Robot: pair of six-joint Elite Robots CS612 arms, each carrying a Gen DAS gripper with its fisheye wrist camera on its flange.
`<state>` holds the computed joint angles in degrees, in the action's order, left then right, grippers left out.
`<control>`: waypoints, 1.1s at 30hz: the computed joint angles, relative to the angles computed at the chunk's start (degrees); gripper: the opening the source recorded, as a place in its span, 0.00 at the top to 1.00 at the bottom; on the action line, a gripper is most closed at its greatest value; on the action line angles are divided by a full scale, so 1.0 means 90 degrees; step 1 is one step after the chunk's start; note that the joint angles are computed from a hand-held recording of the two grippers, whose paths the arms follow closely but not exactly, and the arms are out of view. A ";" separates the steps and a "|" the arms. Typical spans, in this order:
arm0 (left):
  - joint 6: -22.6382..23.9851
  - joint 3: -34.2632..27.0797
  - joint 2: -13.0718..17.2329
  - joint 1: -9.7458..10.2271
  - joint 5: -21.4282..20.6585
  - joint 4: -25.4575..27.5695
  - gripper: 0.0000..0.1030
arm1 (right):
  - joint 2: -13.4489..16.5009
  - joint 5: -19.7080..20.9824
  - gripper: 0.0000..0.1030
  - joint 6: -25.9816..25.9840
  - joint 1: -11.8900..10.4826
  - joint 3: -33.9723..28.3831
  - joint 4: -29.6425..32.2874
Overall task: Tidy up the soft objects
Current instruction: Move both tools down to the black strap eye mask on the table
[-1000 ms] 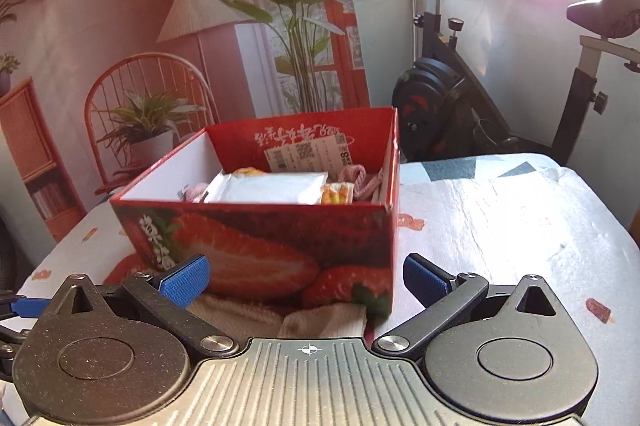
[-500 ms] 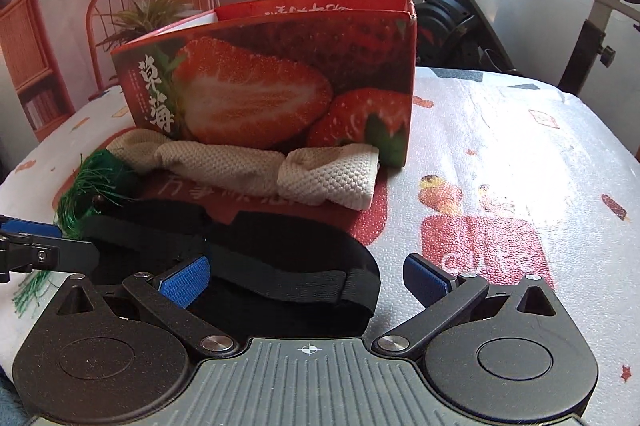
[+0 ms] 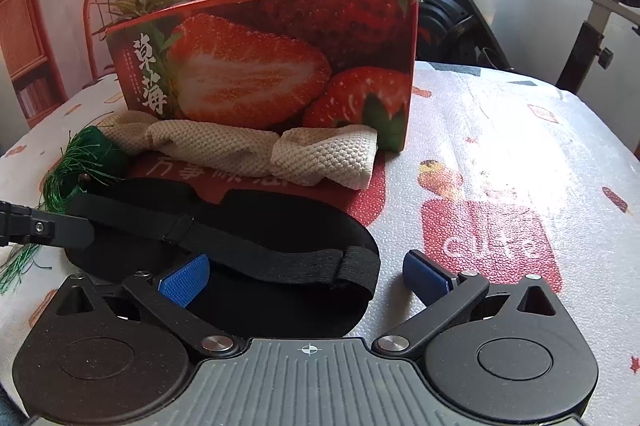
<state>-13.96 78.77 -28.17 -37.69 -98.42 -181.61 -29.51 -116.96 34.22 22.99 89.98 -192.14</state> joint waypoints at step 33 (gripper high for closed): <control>-0.0248 -0.0022 -0.0081 0.0093 -0.0488 0.0260 0.45 | 0.0036 0.0083 0.00 -0.0061 -0.0026 0.0085 -0.0420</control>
